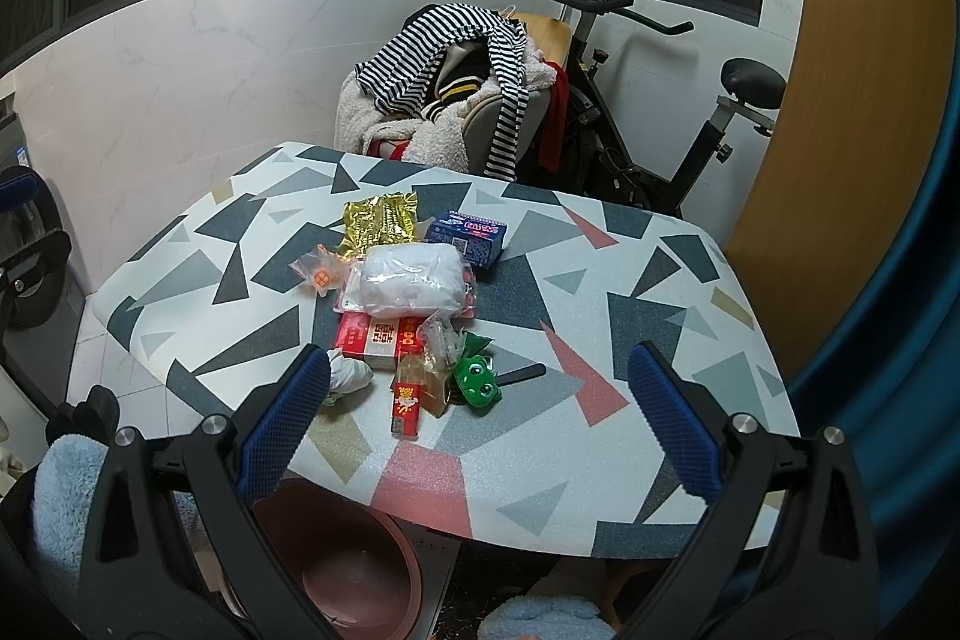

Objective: Collect trash

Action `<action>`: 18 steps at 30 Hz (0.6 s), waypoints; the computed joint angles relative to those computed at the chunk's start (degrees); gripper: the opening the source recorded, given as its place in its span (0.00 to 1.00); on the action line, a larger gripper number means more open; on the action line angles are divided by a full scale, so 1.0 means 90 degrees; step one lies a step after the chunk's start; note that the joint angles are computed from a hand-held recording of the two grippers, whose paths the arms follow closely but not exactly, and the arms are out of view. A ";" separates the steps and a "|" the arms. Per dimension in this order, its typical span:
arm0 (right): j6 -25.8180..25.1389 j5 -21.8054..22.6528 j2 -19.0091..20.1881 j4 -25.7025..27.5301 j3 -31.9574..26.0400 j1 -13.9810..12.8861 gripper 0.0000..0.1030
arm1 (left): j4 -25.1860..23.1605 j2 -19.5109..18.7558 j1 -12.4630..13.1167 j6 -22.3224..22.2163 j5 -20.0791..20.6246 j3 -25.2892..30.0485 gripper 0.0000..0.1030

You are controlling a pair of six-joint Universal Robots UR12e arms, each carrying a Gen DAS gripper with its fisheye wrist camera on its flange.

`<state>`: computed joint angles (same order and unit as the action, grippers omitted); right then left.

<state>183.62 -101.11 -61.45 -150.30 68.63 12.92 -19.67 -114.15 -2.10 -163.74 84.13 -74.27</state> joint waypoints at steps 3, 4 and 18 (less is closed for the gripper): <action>0.0000 -0.0002 0.0000 -0.0003 0.0000 0.0000 0.95 | -0.0004 0.0000 0.0001 -0.0002 -0.0004 0.0001 0.95; -0.0001 -0.0002 0.0001 0.0001 -0.0002 0.0001 0.95 | -0.0004 0.0000 0.0001 -0.0002 -0.0004 0.0001 0.95; -0.0025 0.0031 -0.0011 -0.0057 0.0036 -0.0004 0.95 | 0.0015 -0.0025 0.0040 0.0181 -0.0318 -0.0051 0.95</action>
<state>183.40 -100.83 -61.54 -150.81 68.95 12.89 -19.54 -114.37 -1.74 -162.11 81.26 -74.73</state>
